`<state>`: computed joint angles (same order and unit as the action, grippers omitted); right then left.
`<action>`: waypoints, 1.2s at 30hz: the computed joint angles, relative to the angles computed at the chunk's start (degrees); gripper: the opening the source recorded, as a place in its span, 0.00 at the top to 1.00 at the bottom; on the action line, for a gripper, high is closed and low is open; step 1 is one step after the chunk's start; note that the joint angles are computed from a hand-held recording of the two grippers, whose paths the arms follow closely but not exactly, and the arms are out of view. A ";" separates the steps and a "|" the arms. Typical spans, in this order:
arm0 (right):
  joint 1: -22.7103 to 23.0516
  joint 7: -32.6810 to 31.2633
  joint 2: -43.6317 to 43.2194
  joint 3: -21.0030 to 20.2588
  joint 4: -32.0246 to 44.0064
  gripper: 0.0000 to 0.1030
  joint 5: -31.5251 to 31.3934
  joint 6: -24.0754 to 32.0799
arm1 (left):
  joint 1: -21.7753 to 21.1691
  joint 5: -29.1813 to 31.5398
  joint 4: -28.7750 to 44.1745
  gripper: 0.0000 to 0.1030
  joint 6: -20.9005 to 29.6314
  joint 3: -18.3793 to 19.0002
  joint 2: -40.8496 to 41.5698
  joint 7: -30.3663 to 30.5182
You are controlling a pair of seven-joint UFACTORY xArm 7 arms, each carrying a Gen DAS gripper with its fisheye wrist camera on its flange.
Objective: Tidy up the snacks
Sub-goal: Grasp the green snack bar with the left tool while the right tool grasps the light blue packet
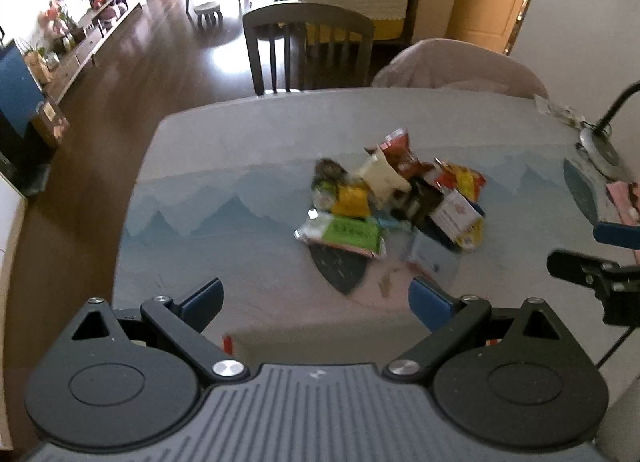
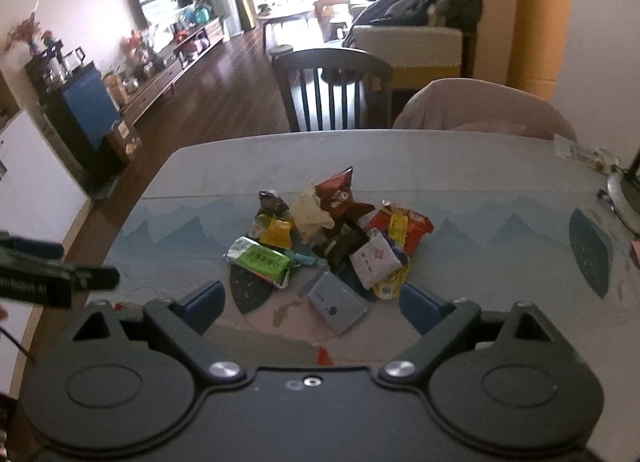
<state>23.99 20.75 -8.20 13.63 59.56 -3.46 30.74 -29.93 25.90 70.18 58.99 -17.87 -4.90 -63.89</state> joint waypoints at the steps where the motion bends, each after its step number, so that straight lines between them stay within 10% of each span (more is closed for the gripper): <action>1: 0.24 -2.21 0.98 -0.67 1.01 0.09 1.68 0.17 | 0.28 0.43 1.58 0.03 0.77 0.21 1.06 0.45; 13: -1.31 -23.37 17.47 -1.61 16.73 0.10 13.00 9.77 | 0.05 -7.00 19.30 0.04 4.46 6.78 19.00 6.09; 36: 1.34 -39.17 41.74 -2.18 35.67 0.26 6.75 20.23 | 1.18 -21.74 30.72 0.04 0.47 13.05 41.55 -5.84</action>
